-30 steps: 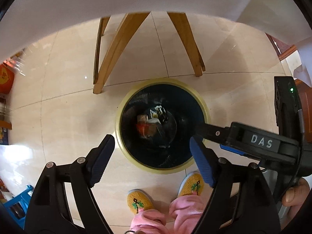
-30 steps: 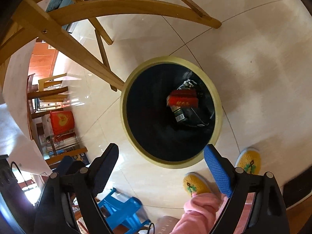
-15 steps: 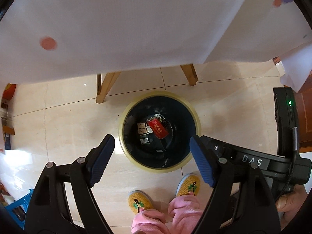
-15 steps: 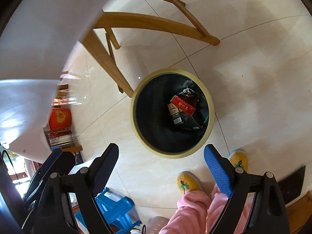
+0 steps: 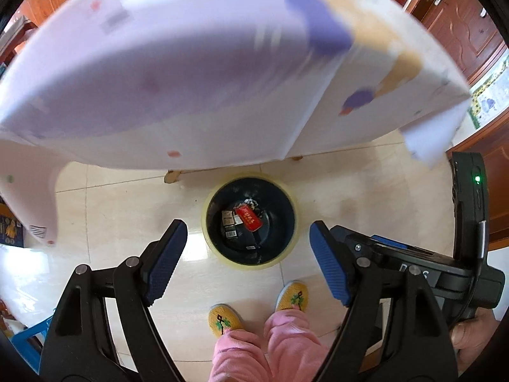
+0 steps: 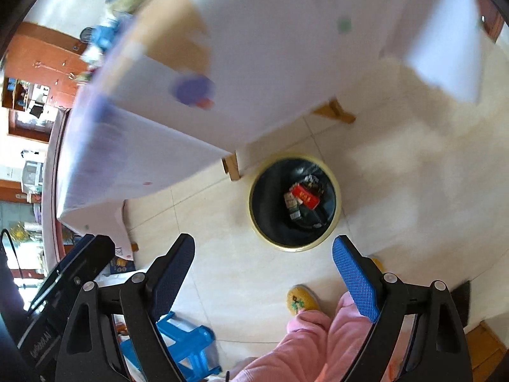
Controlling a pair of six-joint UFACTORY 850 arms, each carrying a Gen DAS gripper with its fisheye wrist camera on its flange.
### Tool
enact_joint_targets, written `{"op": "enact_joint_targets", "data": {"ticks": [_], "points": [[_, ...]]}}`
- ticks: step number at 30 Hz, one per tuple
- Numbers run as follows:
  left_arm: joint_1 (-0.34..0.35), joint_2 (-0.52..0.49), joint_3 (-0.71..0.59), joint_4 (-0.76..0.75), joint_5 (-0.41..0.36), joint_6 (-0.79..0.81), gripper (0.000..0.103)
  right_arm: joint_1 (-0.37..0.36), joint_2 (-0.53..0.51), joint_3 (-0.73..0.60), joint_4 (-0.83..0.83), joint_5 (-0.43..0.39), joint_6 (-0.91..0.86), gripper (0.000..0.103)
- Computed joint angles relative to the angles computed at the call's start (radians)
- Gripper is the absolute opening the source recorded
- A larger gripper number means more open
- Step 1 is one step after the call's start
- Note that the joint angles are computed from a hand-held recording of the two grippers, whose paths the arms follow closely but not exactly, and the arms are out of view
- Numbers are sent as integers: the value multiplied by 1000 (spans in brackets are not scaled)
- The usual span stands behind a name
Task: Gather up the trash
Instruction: 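Raise both tools and move toward the yellow snack bags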
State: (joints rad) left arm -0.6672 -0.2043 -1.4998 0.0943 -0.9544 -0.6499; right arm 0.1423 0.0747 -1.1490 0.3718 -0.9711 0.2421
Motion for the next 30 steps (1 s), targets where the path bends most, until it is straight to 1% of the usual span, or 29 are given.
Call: {"op": "enact_joint_targets", "data": {"ticks": [4,8,10,16,20,25,27,30], "points": [[4,28,-65,-1,-53,6,77,40,24,-122,-105,-76,79,90],[10,53,-145,8,-110,16,77,91,19,-254,-223,-153,165,90],[13,53,-200,6,-146,24,77,115,16,-316,-271,-178,190,90],[23,41,-363,7,-231,77,77,187,-33,-522,-407,-264,256,90],[31,23,-458,11,-269,121,77,225,-72,-639,-484,-303,282,90],[46,4,-552,2,-295,166,77,271,-138,-788,-559,-341,306,90],[55,-3,-578,-1,-298,182,77,284,-164,-828,-578,-339,309,90],[67,-21,-628,6,-298,209,77,303,-211,-901,-604,-356,305,90]]}}
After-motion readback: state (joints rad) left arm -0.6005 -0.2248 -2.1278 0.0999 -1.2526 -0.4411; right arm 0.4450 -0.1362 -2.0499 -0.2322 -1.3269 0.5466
